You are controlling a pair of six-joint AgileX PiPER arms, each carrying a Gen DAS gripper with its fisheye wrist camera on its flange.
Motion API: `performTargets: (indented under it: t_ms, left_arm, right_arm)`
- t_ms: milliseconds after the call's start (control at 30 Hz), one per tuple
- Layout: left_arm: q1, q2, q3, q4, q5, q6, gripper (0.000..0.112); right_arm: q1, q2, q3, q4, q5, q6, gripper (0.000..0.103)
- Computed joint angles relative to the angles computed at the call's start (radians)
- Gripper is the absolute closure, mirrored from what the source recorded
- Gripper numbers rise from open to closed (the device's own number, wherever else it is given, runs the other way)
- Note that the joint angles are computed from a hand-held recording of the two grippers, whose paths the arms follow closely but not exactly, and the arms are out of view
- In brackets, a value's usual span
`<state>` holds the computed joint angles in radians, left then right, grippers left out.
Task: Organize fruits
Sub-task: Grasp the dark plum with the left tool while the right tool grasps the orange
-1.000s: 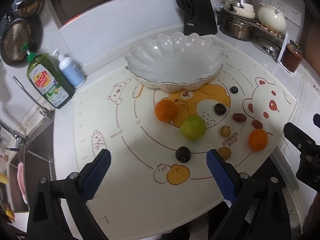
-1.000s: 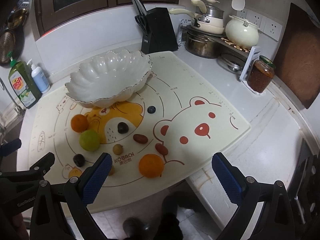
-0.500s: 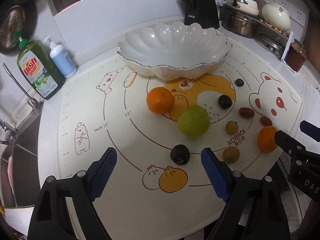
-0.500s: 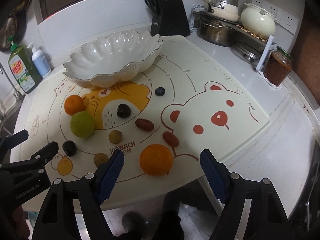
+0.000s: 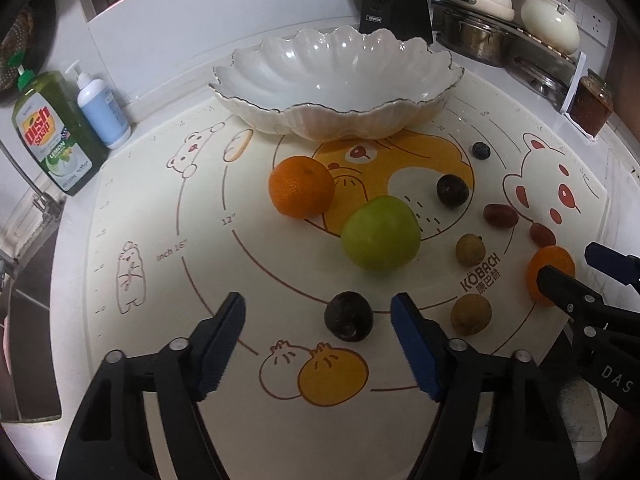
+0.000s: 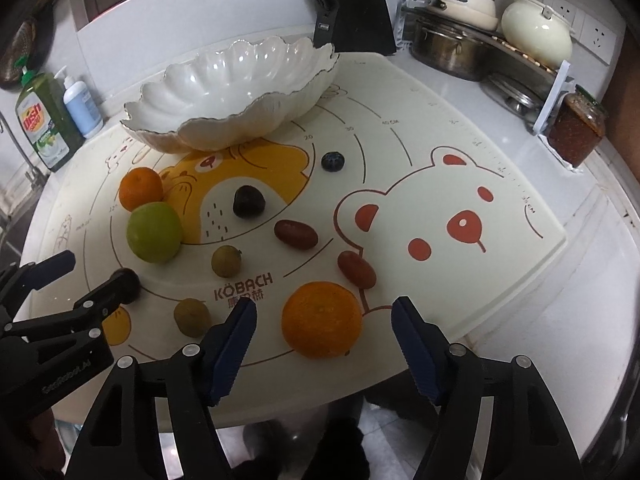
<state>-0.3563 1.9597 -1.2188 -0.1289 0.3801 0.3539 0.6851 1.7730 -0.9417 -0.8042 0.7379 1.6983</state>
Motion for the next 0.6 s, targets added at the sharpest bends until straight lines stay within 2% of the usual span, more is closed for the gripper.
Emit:
performTargets:
  t_ms: [133,267,400,600]
  left_arm:
    - [0.001,0.025,-0.028,-0.061,0.023,0.066,0.060]
    - [0.000,0.034,-0.029,-0.081,0.009,0.088,0.062]
    - [0.002,0.058,-0.048,-0.101,0.031,0.106,0.069]
    - [-0.001,0.064,-0.041,-0.136,0.028,0.151,0.073]
  right_arm:
    - [-0.018,0.005,0.009,0.001,-0.032,0.004,0.033]
    - [-0.030,0.013,0.014,-0.002,-0.057,0.003,0.036]
    - [-0.048,0.032,0.006,0.034,-0.089,-0.041,0.049]
    - [-0.067,0.054,0.002,0.057,-0.106,-0.070,0.055]
